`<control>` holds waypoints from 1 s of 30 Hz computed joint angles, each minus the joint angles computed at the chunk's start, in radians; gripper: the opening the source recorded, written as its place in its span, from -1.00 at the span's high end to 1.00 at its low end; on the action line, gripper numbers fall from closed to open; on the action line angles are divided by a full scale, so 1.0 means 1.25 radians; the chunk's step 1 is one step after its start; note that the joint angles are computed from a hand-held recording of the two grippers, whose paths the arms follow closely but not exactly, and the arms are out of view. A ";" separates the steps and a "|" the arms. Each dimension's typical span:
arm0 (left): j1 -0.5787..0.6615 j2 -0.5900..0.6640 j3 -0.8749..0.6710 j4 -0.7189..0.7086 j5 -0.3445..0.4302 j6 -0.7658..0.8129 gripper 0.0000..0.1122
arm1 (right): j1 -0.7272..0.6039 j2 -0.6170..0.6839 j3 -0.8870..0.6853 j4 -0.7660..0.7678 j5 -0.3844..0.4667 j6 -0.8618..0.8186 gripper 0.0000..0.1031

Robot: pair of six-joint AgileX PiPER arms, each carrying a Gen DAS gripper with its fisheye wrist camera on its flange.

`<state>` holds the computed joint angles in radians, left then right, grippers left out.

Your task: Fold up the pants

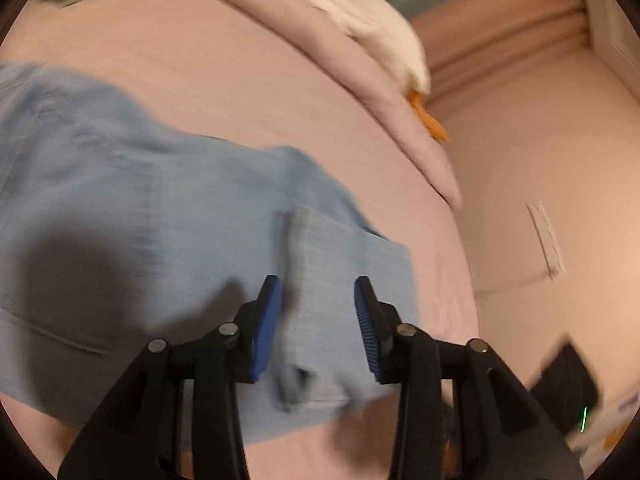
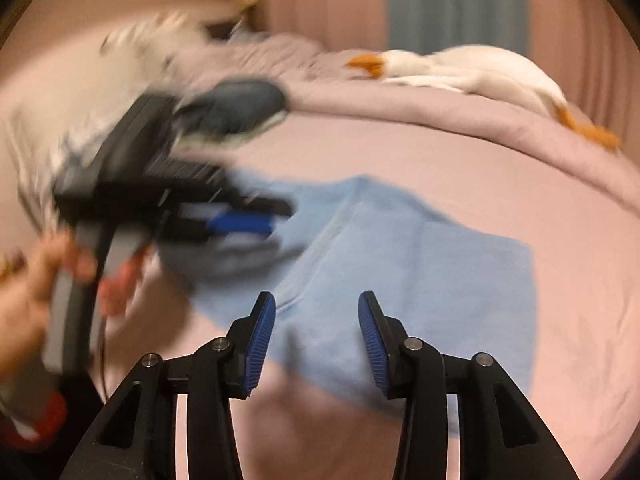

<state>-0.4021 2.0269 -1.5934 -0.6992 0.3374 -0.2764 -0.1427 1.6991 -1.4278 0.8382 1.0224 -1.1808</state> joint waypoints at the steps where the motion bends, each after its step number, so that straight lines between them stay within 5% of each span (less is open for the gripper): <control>1: -0.018 0.029 -0.052 0.001 0.022 0.021 0.30 | -0.019 0.034 -0.059 -0.005 -0.005 0.061 0.16; 3: -0.044 0.081 -0.143 0.055 0.067 -0.003 0.30 | -0.011 0.088 -0.144 -0.090 -0.055 0.187 0.23; 4: -0.057 0.102 -0.178 0.097 0.090 -0.027 0.30 | -0.002 0.121 -0.189 -0.137 -0.076 0.246 0.42; 7: -0.079 0.191 -0.287 0.170 0.169 -0.094 0.30 | 0.025 0.257 -0.362 -0.253 -0.059 0.388 0.49; 11: -0.074 0.173 -0.189 0.125 0.110 -0.045 0.87 | 0.043 0.385 -0.526 -0.358 0.037 0.502 0.51; 15: -0.043 0.150 -0.121 -0.060 0.101 0.090 0.87 | 0.044 0.406 -0.597 -0.378 0.073 0.516 0.52; 22: -0.048 0.124 -0.117 -0.017 0.102 0.027 0.84 | -0.064 0.072 -0.113 -0.223 -0.006 0.262 0.52; 26: -0.042 0.129 -0.140 -0.079 0.112 0.040 0.47 | -0.071 -0.049 0.148 -0.205 -0.178 0.140 0.49; 28: -0.048 0.096 -0.108 -0.079 0.094 0.024 -0.01 | -0.046 -0.084 0.196 -0.222 -0.247 0.138 0.48; 30: -0.059 0.024 -0.020 -0.095 0.032 0.042 -0.55 | -0.024 -0.082 0.157 -0.300 -0.217 0.216 0.47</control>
